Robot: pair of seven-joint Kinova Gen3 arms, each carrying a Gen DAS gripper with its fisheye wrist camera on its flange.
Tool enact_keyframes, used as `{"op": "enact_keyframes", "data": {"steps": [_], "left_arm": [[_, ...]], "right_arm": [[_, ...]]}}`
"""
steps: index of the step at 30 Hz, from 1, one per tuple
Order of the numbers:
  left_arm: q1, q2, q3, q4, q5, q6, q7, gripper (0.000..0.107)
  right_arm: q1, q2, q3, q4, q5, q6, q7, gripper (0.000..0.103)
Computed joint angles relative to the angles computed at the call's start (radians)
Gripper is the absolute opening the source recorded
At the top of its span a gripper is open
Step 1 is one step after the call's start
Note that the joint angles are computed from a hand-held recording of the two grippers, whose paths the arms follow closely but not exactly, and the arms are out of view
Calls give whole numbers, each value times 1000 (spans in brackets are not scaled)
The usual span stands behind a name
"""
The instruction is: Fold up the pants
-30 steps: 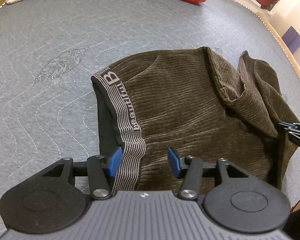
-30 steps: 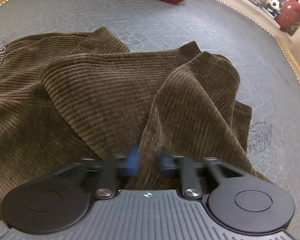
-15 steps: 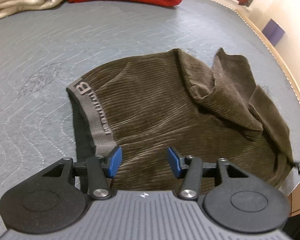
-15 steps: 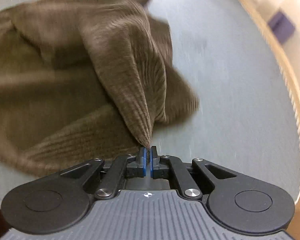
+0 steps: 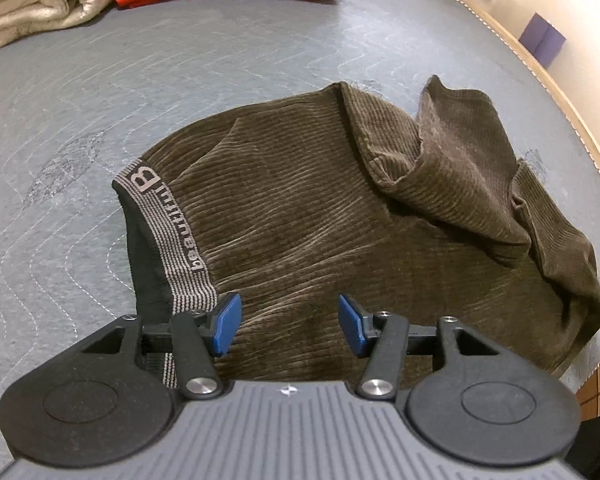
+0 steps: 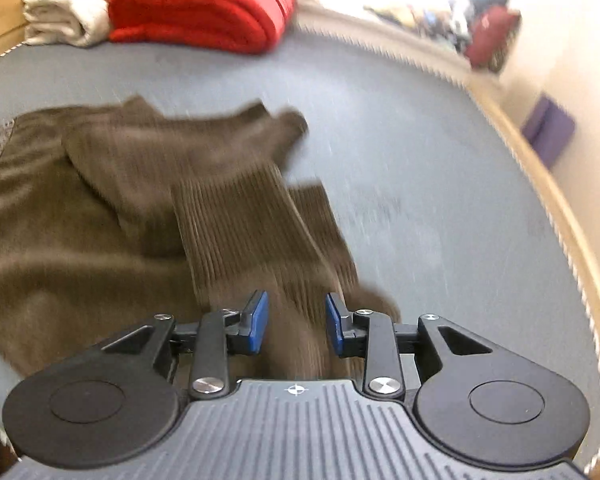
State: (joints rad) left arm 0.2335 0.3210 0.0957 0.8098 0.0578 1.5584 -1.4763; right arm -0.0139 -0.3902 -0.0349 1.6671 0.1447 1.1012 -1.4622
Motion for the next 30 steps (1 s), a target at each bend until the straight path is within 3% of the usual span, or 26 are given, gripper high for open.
{"op": "enact_keyframes", "data": {"steps": [2, 5, 11, 16, 18, 19, 20, 21, 26, 30], "left_arm": [[-5, 4, -3, -4, 3, 0, 8, 59], [-8, 12, -5, -15, 3, 3, 17, 59], [-10, 33, -8, -44, -2, 16, 23, 60], [-17, 38, -12, -48, -7, 21, 17, 60], [-24, 35, -13, -45, -5, 17, 13, 60], [-27, 35, -14, -44, -4, 17, 12, 60], [-28, 36, -15, -46, -8, 20, 11, 60], [-28, 37, -17, -49, -11, 21, 12, 60], [-32, 35, -15, -50, -8, 20, 8, 60], [-28, 22, -9, -36, -2, 10, -5, 60]], "right_arm": [[10, 31, -51, -6, 33, -63, -49, 37], [-11, 103, -47, -47, 6, -105, -83, 50], [-105, 297, -108, -162, 92, 16, -114, 50], [-184, 414, -84, -217, 142, 84, -139, 49], [-218, 447, -67, -230, 179, 99, -160, 40], [-216, 451, -60, -235, 175, 104, -159, 33], [-201, 449, -60, -244, 155, 110, -144, 16], [-203, 444, -42, -247, 132, 107, -131, 9], [-138, 322, 1, -176, 111, 6, -179, 8], [-13, 176, 73, -93, 75, -119, -263, 8]]}}
